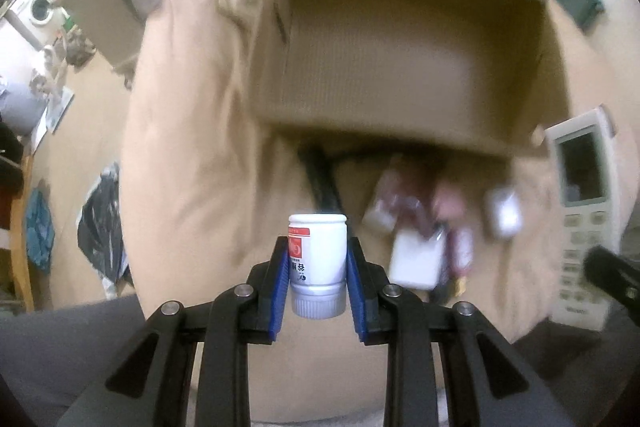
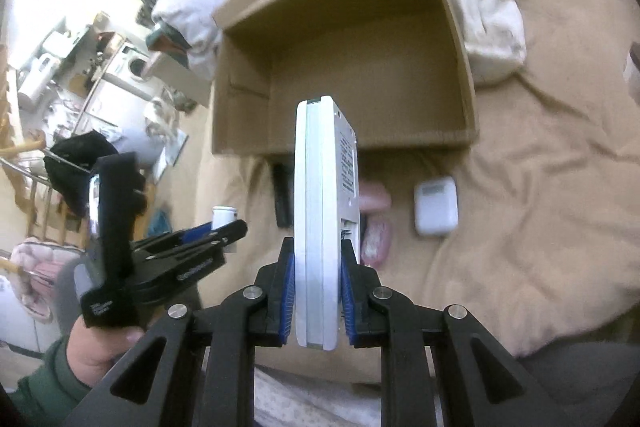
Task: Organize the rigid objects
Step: 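Carry the pill bottle and remote into the box and open both tools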
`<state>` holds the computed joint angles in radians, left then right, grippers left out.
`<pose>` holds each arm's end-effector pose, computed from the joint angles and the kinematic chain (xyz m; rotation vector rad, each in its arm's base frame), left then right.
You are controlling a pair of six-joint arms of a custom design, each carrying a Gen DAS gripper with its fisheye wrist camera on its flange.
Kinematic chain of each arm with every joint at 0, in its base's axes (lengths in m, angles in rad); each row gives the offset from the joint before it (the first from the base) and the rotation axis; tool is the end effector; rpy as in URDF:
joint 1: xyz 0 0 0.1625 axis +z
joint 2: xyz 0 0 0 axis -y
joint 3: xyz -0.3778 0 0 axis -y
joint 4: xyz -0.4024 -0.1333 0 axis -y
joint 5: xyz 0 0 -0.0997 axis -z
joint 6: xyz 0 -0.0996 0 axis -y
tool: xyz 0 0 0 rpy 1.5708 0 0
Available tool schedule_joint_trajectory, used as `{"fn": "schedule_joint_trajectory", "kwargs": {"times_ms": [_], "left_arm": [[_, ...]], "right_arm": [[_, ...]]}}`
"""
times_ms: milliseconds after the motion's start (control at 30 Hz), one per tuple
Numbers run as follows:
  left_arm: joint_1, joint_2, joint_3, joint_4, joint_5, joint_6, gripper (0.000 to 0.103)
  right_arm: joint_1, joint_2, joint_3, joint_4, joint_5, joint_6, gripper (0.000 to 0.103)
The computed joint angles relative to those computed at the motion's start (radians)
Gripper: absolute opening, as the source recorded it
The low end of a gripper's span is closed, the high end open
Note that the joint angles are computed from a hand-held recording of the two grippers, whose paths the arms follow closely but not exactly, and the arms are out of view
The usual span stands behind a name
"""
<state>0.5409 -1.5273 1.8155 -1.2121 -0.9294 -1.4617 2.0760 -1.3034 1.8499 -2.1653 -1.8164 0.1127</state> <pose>-0.2725 -0.3887 0.3018 -0.2422 2.2978 -0.4770 0.3606 -0.4266 0.2260 0.5603 -2.8627 0.1762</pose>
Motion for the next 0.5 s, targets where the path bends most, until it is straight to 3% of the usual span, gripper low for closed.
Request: {"fn": "schedule_joint_trajectory", "kwargs": {"times_ms": [100, 233, 367, 500], "left_arm": [[0.016, 0.03, -0.088, 0.02, 0.047, 0.05, 0.024], [0.088, 0.102, -0.193, -0.016, 0.112, 0.174, 0.024], [0.16, 0.172, -0.252, -0.088, 0.134, 0.29, 0.024], [0.217, 0.21, -0.241, -0.175, 0.149, 0.374, 0.024]], "right_arm": [[-0.002, 0.055, -0.074, 0.018, 0.009, -0.027, 0.021], [-0.02, 0.13, -0.163, 0.017, 0.019, -0.046, 0.021], [-0.056, 0.238, -0.272, 0.03, 0.062, -0.033, 0.021], [-0.084, 0.334, -0.337, 0.041, 0.046, -0.012, 0.021]]}}
